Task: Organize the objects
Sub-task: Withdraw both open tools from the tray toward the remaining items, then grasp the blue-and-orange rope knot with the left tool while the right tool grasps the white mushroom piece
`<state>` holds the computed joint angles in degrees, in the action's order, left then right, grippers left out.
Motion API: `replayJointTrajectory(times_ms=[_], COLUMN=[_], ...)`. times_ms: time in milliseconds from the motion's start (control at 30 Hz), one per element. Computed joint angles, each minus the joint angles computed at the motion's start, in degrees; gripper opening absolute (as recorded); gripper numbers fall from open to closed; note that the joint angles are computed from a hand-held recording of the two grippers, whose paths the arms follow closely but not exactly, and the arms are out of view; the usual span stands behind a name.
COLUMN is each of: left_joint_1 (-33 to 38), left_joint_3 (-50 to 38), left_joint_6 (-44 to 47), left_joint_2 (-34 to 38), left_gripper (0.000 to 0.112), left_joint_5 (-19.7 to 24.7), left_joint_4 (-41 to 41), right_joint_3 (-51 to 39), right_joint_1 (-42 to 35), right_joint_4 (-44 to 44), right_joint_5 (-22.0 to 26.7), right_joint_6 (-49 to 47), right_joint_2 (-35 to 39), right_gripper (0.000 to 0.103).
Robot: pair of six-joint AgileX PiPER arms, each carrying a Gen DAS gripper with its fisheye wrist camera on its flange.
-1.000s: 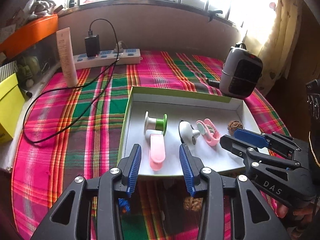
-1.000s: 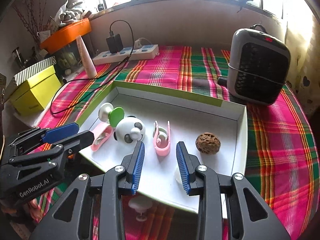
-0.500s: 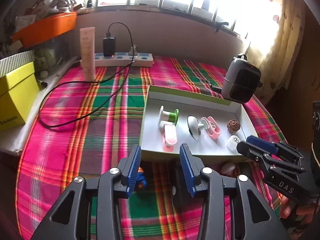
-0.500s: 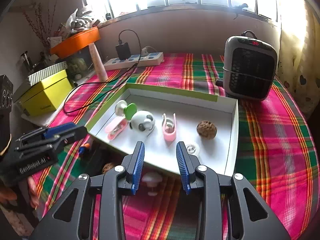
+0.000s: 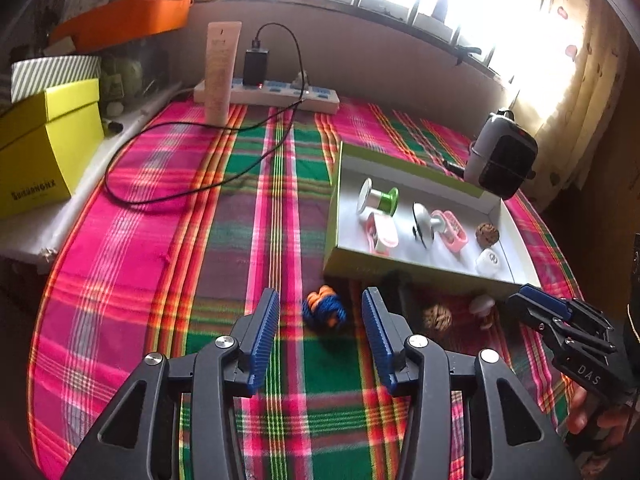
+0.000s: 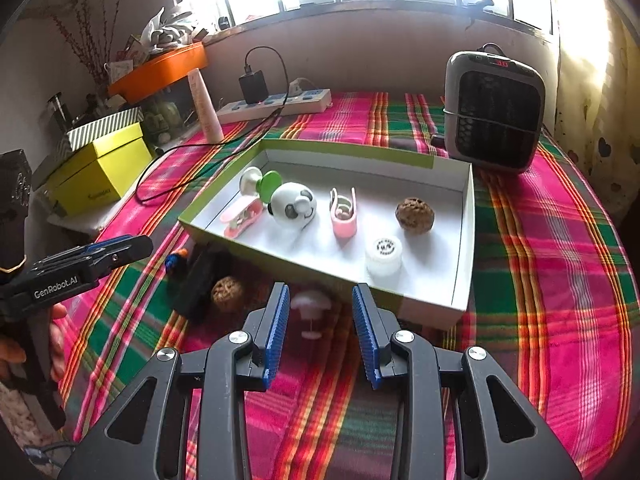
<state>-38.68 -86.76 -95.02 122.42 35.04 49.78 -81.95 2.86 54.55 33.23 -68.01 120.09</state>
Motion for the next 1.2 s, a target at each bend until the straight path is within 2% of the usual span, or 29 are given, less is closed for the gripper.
replayJointTrajectory(times_ms=[367, 700, 867, 900, 933, 967, 1200], left_joint_1=[0.6, 1.5, 1.9, 2.1, 2.2, 2.3, 2.5], left_joint_3=[2.0, 0.3, -1.4, -1.7, -2.0, -2.5, -4.9], left_joint_6=[-0.3, 3.1, 4.7, 5.0, 5.4, 5.8, 7.5], left_joint_2=[1.0, 2.7, 3.7, 3.8, 4.0, 4.3, 5.7], left_gripper=[0.045, 0.046, 0.047, 0.047, 0.047, 0.047, 0.047], left_joint_5=[-4.7, -5.6, -4.6, -4.6, -4.3, -4.0, -2.1], left_joint_4=[-1.7, -4.7, -5.7, -5.9, -6.1, -6.4, -6.6], right_joint_3=[2.4, 2.3, 1.3, 1.1, 0.7, 0.5, -1.1], right_joint_1=[-0.4, 0.2, 0.8, 0.8, 0.8, 0.9, 2.3], right_joint_4=[0.3, -1.5, -3.1, -3.4, -3.6, -3.7, -6.3], right_joint_5=[-0.4, -0.4, -0.8, -0.8, -0.6, -0.5, -1.6], right_joint_6=[-0.7, 0.9, 2.6, 3.1, 3.4, 3.7, 6.7], right_joint_2=[-0.1, 0.9, 1.5, 1.7, 2.0, 2.2, 3.1], right_gripper=[0.034, 0.034, 0.035, 0.037, 0.047, 0.051, 0.052])
